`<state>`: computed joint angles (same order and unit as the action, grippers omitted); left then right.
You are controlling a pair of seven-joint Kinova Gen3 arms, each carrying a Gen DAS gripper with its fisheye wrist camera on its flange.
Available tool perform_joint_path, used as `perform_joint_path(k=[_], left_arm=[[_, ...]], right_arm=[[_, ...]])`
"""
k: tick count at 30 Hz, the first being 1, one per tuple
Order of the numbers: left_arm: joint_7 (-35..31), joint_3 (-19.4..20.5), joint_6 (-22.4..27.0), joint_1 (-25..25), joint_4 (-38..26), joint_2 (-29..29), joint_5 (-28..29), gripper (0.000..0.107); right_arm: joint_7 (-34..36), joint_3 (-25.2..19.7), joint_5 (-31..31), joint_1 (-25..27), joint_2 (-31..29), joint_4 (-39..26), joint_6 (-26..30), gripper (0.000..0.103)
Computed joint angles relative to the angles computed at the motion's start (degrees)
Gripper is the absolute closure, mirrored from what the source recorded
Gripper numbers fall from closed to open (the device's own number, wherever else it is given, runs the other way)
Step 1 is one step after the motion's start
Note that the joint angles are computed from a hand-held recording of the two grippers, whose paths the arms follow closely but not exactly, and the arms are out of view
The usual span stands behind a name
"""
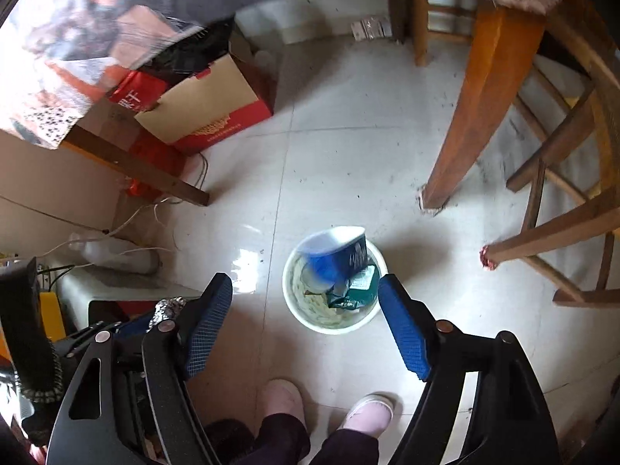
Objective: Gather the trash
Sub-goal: 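Open the right tool to drop the blue cup into the bucket, then open the left tool to drop the foil ball into the bucket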
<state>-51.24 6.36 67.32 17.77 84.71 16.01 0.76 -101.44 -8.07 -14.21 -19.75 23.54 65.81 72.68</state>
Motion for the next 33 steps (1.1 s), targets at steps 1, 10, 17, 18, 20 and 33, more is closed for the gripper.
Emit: perform_joint_path(k=[1,10,17,18,20,33], left_arm=[[-0.4,0.1,-0.5,-0.3,0.1,0.5,0.6,0.066],[-3.7,0.7,-0.6,-2.1,-4.6,6.6,6.5,0.052],[-3.3,0.0,4.7,-0.4,-10.8,8.8,4.6,0.047],[-3.1,-0.1,5.8,0.0,-11.8,8.6,4.0,0.047],[-3.2,-0.7,7.7,0.7,-13.3,8.1,3.5,0.047],[-3.7,-1.0,32.5,2.3,-41.4,4.7,-2.6,0.047]], right_arm=[[0.2,0.1,-0.1,0.3,-0.1,0.4,0.1,0.028],[-4.1,-12.1,7.1,9.4,-0.2,-0.7,3.1,0.028],[-4.7,-12.9,8.3,9.4,-0.4,-3.9,5.2,0.028],[-5.2,-14.0,9.0,9.9,-0.2,-4.9,6.0,0.028],[-5.7,-14.2,9.4,9.6,-0.2,-7.0,7.6,0.028],[-5.8,8.0,2.0,-5.5,2.2,-38.6,28.7,0.028]])
